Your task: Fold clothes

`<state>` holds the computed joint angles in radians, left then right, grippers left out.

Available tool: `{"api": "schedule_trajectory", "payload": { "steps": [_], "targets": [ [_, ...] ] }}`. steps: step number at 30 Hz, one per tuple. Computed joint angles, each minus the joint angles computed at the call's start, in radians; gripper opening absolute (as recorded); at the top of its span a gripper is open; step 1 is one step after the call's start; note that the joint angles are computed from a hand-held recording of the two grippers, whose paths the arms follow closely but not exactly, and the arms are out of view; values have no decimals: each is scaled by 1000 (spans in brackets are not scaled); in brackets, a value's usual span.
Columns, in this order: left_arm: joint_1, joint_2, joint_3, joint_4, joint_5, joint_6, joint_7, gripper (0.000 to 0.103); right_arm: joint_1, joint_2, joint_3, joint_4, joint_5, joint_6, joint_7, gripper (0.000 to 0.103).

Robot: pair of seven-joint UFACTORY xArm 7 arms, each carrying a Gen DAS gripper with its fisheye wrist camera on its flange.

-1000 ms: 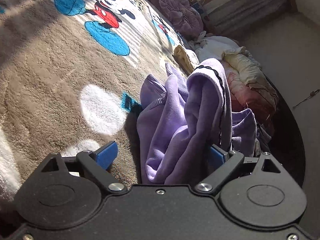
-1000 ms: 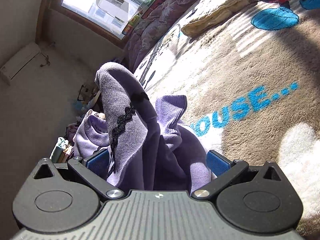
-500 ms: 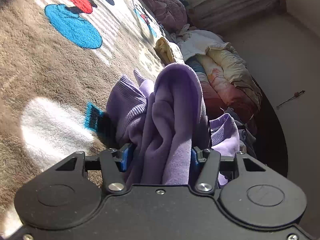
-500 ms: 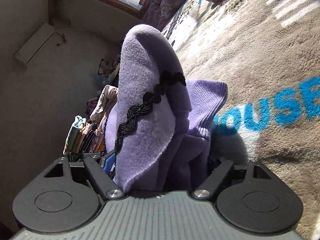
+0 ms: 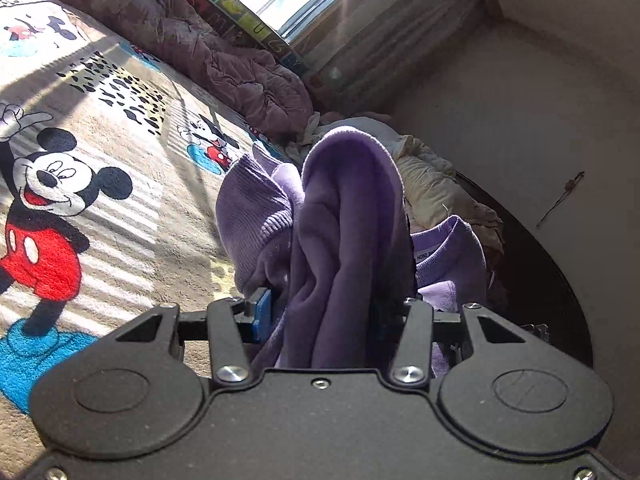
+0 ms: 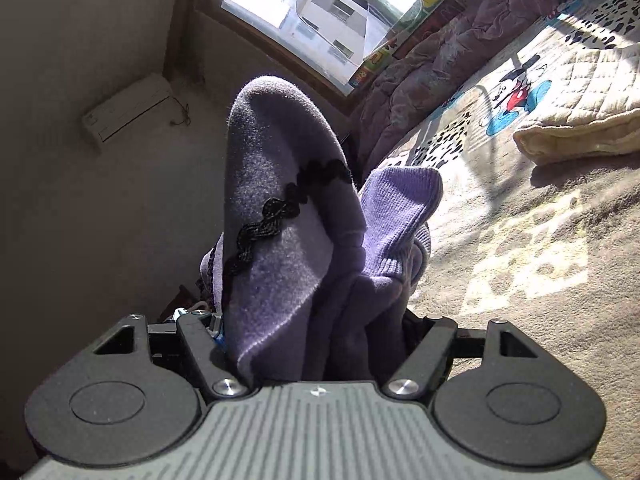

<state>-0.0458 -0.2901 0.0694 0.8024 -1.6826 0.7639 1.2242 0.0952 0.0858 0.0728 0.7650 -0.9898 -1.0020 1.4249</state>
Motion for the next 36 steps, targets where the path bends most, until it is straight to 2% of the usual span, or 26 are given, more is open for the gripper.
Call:
{"api": "schedule_trajectory", "payload": {
  "steps": [5, 7, 10, 11, 13, 14, 15, 16, 17, 18, 20, 23, 26, 27, 28, 29, 30, 31, 32, 34, 36],
  "targets": [
    [19, 221, -11, 196, -1, -17, -24, 45, -3, 175, 17, 275, -26, 129, 27, 72],
    [32, 288, -27, 245, 16, -39, -42, 45, -9, 239, 28, 344, -25, 163, 39, 72],
    [44, 373, -56, 298, 72, -95, -69, 46, -14, 335, 48, 422, 7, 220, 49, 72],
    [46, 400, -66, 313, 100, -119, -81, 50, -10, 356, 52, 429, 26, 258, 38, 72],
    [17, 420, -76, 312, 175, -250, -94, 52, -7, 362, 67, 426, 40, 398, 45, 73],
    [34, 412, -99, 298, 169, -282, -64, 54, -25, 357, 88, 426, 5, 462, 86, 74],
    [46, 396, -102, 280, 126, -273, -11, 61, -49, 349, 113, 410, -10, 489, 100, 75],
    [53, 381, -101, 267, 102, -269, 15, 66, -54, 341, 118, 381, 17, 491, 74, 76],
    [57, 370, -99, 261, 81, -265, 35, 71, -26, 322, 84, 337, 85, 451, 5, 80],
    [61, 361, -95, 259, 59, -259, 53, 72, 6, 294, 54, 283, 183, 421, -90, 86],
    [68, 358, -86, 269, 57, -225, 25, 73, 32, 262, 29, 220, 306, 374, -208, 87],
    [64, 375, -90, 306, 75, -222, -15, 73, 33, 267, 33, 245, 382, 386, -307, 92],
    [49, 414, -104, 358, 157, -257, -106, 72, -35, 306, 91, 321, 323, 414, -281, 90],
    [47, 421, -109, 363, 185, -267, -129, 68, -74, 325, 127, 351, 272, 421, -244, 86],
    [45, 422, -114, 362, 208, -276, -141, 59, -115, 341, 167, 384, 203, 441, -197, 79],
    [44, 423, -118, 360, 231, -284, -154, 34, -150, 354, 201, 414, 134, 460, -150, 76],
    [42, 425, -122, 359, 255, -292, -167, 27, -163, 348, 218, 422, 88, 474, -132, 71],
    [43, 415, -127, 349, 255, -298, -155, 24, -165, 338, 224, 421, 55, 481, -128, 58],
    [46, 397, -130, 331, 230, -294, -126, 20, -150, 322, 214, 409, 58, 487, -147, 53],
    [50, 345, -126, 287, 161, -273, -51, 19, -119, 280, 191, 366, 97, 482, -196, 40],
    [45, 275, -111, 231, 83, -239, 47, 18, -91, 232, 168, 312, 153, 465, -248, 32]
  ]
}}
